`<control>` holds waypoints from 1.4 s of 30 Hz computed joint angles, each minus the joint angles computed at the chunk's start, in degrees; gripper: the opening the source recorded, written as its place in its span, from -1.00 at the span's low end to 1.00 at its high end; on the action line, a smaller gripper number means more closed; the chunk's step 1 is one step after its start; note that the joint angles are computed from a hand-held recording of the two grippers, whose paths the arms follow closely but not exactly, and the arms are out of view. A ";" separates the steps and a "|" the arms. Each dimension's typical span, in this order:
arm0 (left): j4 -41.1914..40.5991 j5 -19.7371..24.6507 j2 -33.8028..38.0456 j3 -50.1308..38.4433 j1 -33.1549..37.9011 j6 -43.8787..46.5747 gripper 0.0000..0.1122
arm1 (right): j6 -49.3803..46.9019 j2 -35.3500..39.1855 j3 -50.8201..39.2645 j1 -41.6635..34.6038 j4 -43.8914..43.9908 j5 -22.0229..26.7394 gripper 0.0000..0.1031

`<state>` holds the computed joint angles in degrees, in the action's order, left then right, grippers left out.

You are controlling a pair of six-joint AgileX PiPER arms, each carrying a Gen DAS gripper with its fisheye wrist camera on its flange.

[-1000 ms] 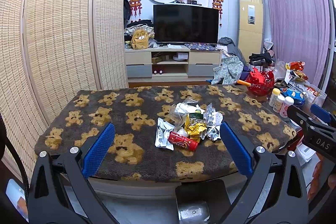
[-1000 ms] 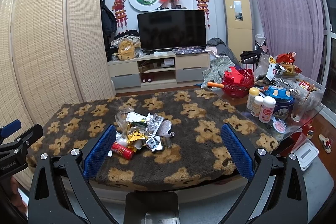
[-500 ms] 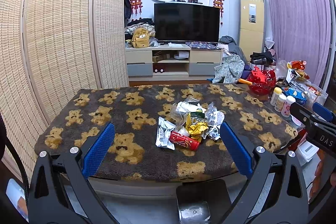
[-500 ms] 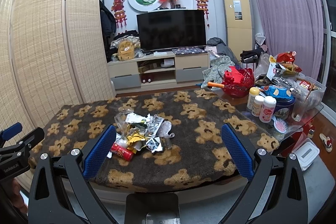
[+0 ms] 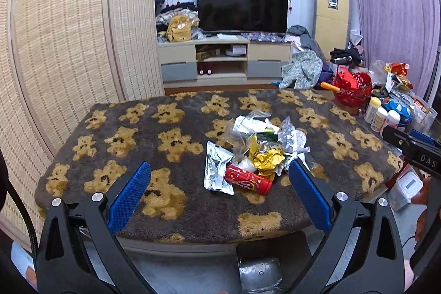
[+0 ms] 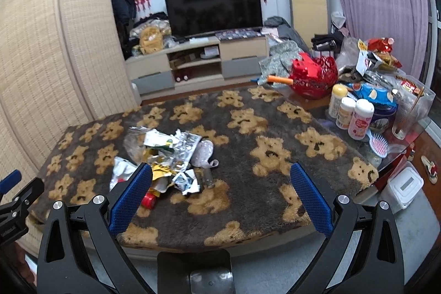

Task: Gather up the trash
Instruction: 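Grasp the red Skittles tube with the left tool while the right tool grasps a clear plastic tube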

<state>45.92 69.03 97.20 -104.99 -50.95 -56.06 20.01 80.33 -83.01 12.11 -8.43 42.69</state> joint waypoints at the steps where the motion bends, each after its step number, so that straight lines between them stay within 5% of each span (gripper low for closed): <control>1: -0.62 -0.51 0.36 0.02 0.72 0.56 0.69 | -0.01 1.65 -0.78 -0.50 0.45 -0.29 0.94; 14: -13.53 -10.99 8.01 1.97 10.28 7.88 0.68 | -6.11 18.10 -9.04 -2.71 7.49 -1.27 0.94; 17: -17.26 -12.92 10.89 0.05 11.35 9.24 0.50 | -8.76 21.06 -10.37 -3.44 10.06 -1.50 0.86; 21: -22.82 -13.22 15.78 -4.42 12.39 12.42 0.20 | -13.10 24.77 -12.45 -4.49 14.01 -0.92 0.48; 26: -26.44 -13.36 19.71 -7.78 13.88 12.87 0.05 | -18.67 28.13 -14.21 -4.40 17.99 -1.43 0.02; 32: -28.35 -11.32 23.85 -12.63 15.97 12.83 -0.05 | -22.55 31.71 -16.19 -4.39 21.09 -1.45 -0.16; 42: -30.38 -7.68 29.72 -21.50 17.38 14.02 0.00 | -26.79 35.21 -18.06 -4.85 25.60 -0.88 -0.18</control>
